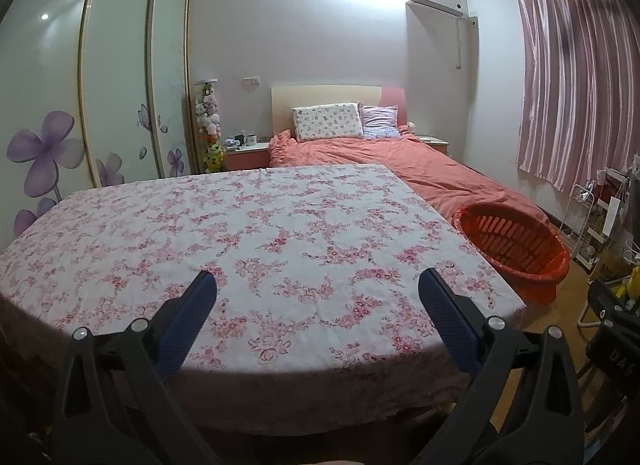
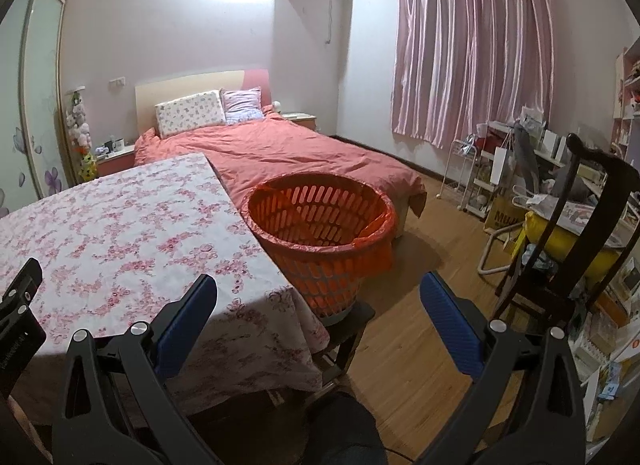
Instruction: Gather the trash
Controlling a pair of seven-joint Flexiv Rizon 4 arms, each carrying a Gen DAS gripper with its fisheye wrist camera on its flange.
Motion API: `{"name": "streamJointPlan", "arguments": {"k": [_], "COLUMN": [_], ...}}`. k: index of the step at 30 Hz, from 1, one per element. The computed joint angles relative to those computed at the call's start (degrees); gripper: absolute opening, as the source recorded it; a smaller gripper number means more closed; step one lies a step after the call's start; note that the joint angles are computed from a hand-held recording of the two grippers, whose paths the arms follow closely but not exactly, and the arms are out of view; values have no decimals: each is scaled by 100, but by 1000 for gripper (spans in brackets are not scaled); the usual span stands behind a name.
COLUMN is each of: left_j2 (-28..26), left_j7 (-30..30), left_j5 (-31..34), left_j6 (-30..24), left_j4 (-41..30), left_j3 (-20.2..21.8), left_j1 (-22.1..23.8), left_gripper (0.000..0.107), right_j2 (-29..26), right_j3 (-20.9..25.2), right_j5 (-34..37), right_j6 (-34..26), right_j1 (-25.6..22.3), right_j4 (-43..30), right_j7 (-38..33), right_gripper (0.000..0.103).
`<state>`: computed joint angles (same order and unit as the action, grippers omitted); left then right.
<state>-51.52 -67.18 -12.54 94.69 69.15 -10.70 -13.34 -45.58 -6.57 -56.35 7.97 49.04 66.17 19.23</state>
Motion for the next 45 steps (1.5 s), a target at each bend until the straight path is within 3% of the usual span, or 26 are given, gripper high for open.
{"name": "streamJointPlan", "arguments": {"k": [14,24,30,45], "left_j2": [41,116,161,173], "left_j7": [-76,-49,123,365], "left_j5": [-14,-4,-13,-103], "left_j6": [-160,-195,-238,-315], "left_j4": [-102,-57,52,120], "left_j3": [213,75,-259,-419], "left_j1": [-145,-72,106,151], "left_gripper": [99,99,99,99], "right_j2": [43,71,72,110], "right_j3": [21,18,18,35], "right_j5": [17,-14,-11,-14], "right_j6": [175,260,261,275], "right_j1": [-48,-70,-72,-84], "right_j4": [55,84,87,136], "right_j7": [31,-2,4,27], "right_gripper": [100,100,100,100]}}
